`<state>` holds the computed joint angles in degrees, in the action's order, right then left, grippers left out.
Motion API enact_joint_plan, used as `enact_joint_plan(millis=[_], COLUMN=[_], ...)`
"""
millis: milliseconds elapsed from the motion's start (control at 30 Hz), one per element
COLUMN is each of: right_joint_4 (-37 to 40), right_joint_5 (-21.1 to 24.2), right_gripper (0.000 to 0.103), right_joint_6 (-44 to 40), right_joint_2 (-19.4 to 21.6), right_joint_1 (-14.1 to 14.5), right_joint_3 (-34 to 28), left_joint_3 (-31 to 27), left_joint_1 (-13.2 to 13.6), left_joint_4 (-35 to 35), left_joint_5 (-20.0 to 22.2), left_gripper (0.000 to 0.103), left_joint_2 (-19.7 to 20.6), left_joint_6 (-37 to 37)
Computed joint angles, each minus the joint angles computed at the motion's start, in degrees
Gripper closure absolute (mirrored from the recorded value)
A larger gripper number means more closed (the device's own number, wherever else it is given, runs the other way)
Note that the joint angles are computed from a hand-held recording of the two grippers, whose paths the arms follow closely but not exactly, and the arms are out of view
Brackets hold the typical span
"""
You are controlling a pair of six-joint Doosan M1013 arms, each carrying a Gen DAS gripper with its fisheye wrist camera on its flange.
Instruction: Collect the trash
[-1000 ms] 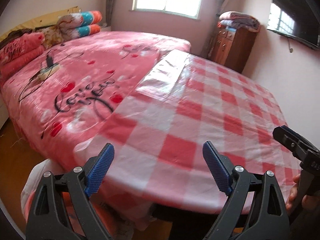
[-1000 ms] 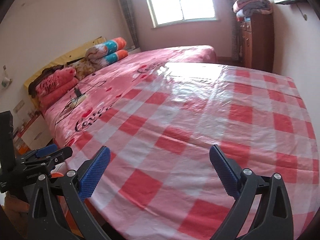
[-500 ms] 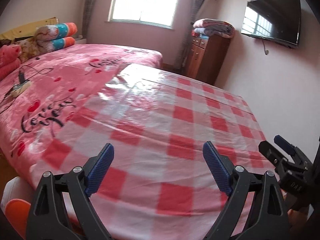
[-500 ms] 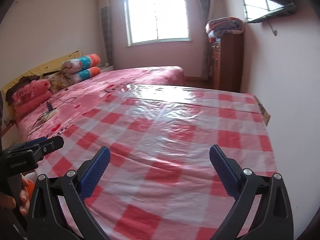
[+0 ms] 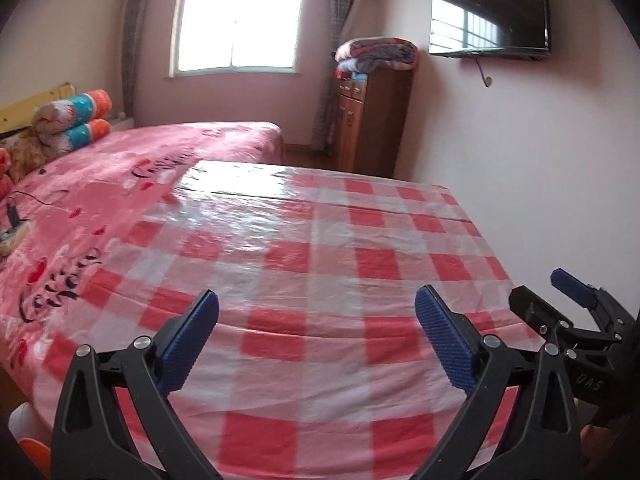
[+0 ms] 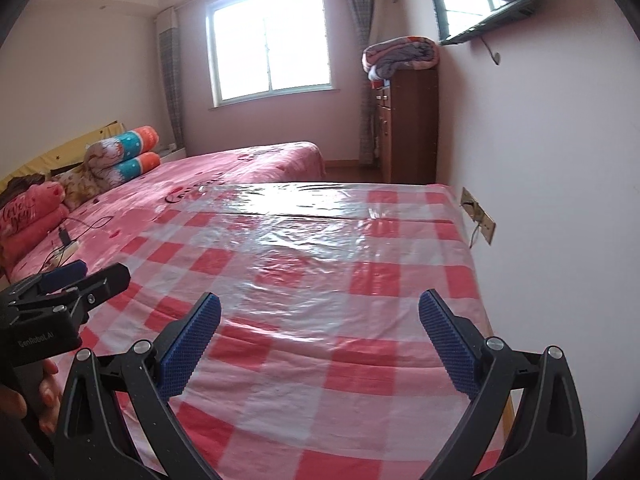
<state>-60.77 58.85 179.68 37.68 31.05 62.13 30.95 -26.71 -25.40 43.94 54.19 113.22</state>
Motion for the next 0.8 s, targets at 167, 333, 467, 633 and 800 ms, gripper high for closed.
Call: enact_joint_plan(millis=[167,333,467,633,800], right_joint_4=[-1.3,-2.5,-3.3,-3.9,-4.7], right_joint_5=[1.0,3.2,4.2,4.7,5.1], right_gripper=[0.005,0.005,0.005,0.005,0.005], right_joint_6=[3.3,5.3,7.0,8.3,9.5], right_joint_2=[-1.7,-2.9,-3.7,-4.5,-5.0], right_joint_1=[0.0,0.2,0.3,0.3,0.5], right_joint_3=[3.0,4.9,6.4,7.6,8.5], left_joint_3=[-4.6,-5.4,-8.0,-6.1,-4.7], left_joint_1=[-1.0,-2.2,-2.6,-3.3,-3.9], left_joint_4=[0.8,3.3,3.2,4.7,6.5], left_joint_5=[4.6,5.0,7.2,4.7,2.5], left_gripper=[0.004,0.004,0.004,0.004,0.004], left_joint_2=[2.2,2.6,3.8,2.8,2.1], left_joint_6=[-1.3,-1.9,-1.2,0.4,0.0])
